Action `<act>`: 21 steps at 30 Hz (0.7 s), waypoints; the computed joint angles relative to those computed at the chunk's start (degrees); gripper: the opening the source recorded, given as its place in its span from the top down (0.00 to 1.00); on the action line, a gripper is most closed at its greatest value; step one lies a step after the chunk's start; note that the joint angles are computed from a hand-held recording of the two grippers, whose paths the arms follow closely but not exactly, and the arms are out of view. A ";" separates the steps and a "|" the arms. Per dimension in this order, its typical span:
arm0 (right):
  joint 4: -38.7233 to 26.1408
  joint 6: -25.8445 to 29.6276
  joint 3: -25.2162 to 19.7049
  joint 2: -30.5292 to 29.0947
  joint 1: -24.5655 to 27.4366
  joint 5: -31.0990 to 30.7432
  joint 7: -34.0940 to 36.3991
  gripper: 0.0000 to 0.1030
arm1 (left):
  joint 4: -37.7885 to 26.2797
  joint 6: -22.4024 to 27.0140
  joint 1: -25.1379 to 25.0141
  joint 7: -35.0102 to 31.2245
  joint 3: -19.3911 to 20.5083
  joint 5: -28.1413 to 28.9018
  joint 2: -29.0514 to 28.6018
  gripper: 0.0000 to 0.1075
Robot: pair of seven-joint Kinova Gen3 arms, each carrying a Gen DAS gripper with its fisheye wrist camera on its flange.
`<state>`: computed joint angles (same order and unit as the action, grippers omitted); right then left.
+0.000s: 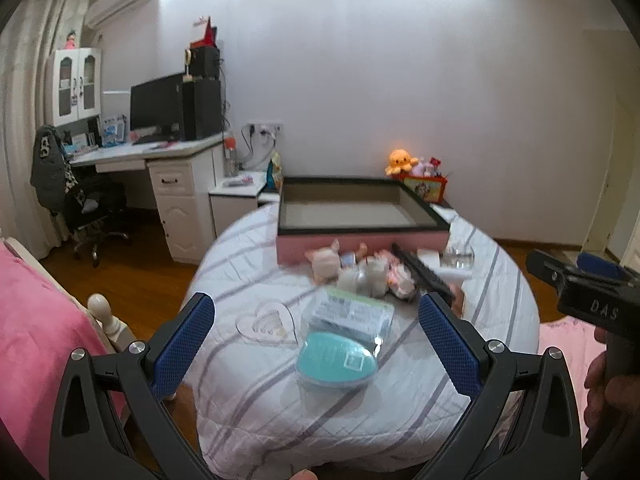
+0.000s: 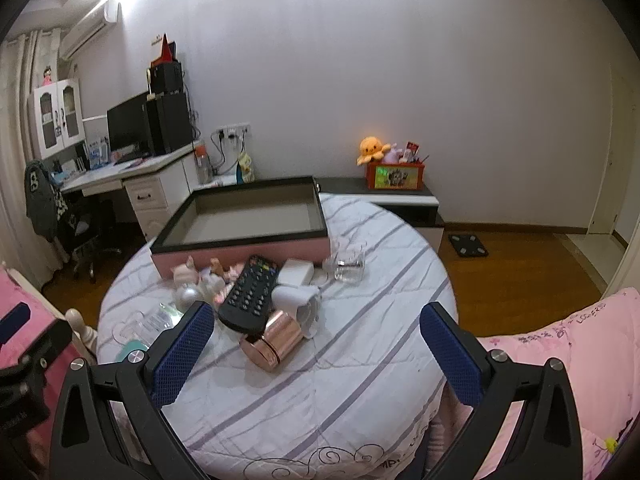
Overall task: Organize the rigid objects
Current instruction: 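Grasp the teal heart container with the left gripper while the right grasps the rose-gold cup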
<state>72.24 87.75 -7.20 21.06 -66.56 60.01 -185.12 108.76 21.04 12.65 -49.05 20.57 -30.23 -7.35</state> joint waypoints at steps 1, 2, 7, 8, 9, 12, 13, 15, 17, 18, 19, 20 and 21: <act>0.15 -0.55 -0.07 0.12 0.57 -0.75 0.16 0.00 | 0.08 0.03 0.20 -0.22 -0.03 0.21 0.67 0.04; 0.34 -1.20 -0.10 0.18 1.09 -1.41 0.29 0.00 | 0.20 0.17 0.19 0.50 0.39 -0.52 1.22 0.04; 1.86 -5.47 -0.06 0.81 3.69 -5.00 1.10 0.00 | 0.44 0.81 3.16 1.28 -1.46 -1.26 4.79 0.04; 2.28 -6.36 0.01 0.90 4.16 -5.66 1.20 0.00 | 0.56 0.70 3.88 1.08 -2.20 -0.90 5.38 0.04; 2.52 -7.04 0.09 1.08 4.51 -6.27 1.34 0.00 | 0.58 0.70 4.61 1.51 -2.73 -1.20 5.92 0.04; 3.47 -9.84 0.30 1.60 5.60 -7.84 1.74 0.00 | 0.88 0.47 6.63 1.15 -4.81 -0.59 7.38 0.04; 3.63 -10.51 0.44 1.82 5.80 -8.24 1.86 0.00 | 0.84 0.49 7.19 0.06 -5.60 0.59 7.89 0.04; 4.29 -12.63 0.63 2.17 6.62 -9.26 2.42 0.00 | 0.65 0.44 8.03 -2.16 -7.05 3.02 9.07 0.04; 4.56 -14.49 0.94 2.88 7.54 -10.25 3.54 0.00 | 0.30 0.28 8.71 -3.93 -8.29 4.89 10.21 0.04; 4.57 -15.38 1.21 3.26 8.07 -10.74 4.17 0.00 | 0.09 0.34 9.01 -4.75 -8.82 5.77 10.73 0.04; 4.62 -16.14 1.51 3.55 8.42 -11.15 4.52 0.00 | -0.18 0.37 9.33 -5.35 -9.36 6.41 11.34 0.04; 4.80 -17.24 1.85 3.81 8.90 -11.46 4.74 0.00 | -0.15 -0.08 9.30 -6.74 -9.75 7.84 11.67 0.04; 5.09 -18.24 2.17 3.86 9.11 -11.55 4.75 0.00 | -0.11 -0.64 9.30 -7.88 -10.15 8.97 11.99 0.04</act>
<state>77.33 69.52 -5.03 24.92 -57.44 48.45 -180.37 108.65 20.40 21.95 -56.93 10.42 -21.26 4.64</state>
